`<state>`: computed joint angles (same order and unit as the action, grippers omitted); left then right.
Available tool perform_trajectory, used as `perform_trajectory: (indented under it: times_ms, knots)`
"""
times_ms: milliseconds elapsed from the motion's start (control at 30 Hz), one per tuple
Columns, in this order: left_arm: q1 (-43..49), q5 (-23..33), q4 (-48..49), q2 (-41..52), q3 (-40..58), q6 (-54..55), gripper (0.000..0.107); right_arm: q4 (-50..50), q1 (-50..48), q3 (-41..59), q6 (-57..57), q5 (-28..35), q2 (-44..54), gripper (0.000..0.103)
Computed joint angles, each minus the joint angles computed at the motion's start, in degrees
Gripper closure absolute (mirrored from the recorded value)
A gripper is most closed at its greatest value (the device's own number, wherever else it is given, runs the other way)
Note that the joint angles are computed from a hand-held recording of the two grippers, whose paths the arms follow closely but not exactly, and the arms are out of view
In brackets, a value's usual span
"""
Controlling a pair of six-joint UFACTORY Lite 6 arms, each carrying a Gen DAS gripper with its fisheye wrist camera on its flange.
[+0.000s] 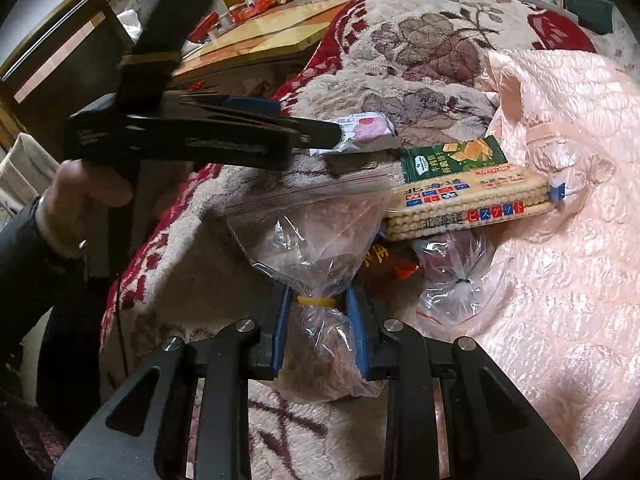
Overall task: Organize snacks
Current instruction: 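Grasp clear bag of nuts with right tool while left tool grasps pink packet, then carry the nut bag and pink packet over the white tray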
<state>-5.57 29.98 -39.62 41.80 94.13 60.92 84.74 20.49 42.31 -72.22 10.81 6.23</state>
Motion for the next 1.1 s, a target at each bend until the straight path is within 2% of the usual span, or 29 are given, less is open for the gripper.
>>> perform_trajectory:
  times_ms: [167,300,333,433,533,633,733,900,1100]
  knots:
    - [-1.52,2.65,3.87,6.93,9.0,-3.3,0.02,5.34,-1.19,-0.45,-4.84,1.44,0.36,0.077]
    - [-3.23,5.08,11.14,12.8,17.06,-10.12,0.021,8.28,-1.96,-0.41,-7.91,2.45,1.05,0.077]
    - [-3.64,5.91,12.67,14.16,18.96,-11.64,0.023,8.83,-1.97,-0.39,-8.44,2.51,1.21,0.077]
    - [-4.3,5.98,14.62,15.55,20.29,-13.58,0.05,10.07,-2.16,-0.29,-9.71,2.79,1.65,0.077]
    - [-3.74,6.07,12.73,15.42,20.03,-13.04,0.051,10.48,-2.27,0.25,-10.21,2.84,2.41,0.077]
    - [-2.89,4.07,11.22,12.9,16.06,-12.33,0.051,10.84,-1.64,0.46,-10.24,1.96,2.47,0.077]
    - [-1.63,-0.02,9.43,7.2,8.35,-11.29,0.051,10.14,-1.23,0.47,-9.2,1.4,2.05,0.078]
    - [1.92,-2.82,7.1,-1.85,-1.53,-11.02,0.051,9.77,-0.56,0.17,-7.77,1.62,0.76,0.079]
    - [7.32,-4.76,-0.73,-12.72,-14.57,-4.97,0.051,19.08,2.27,-0.6,-14.22,-0.4,-0.41,0.082]
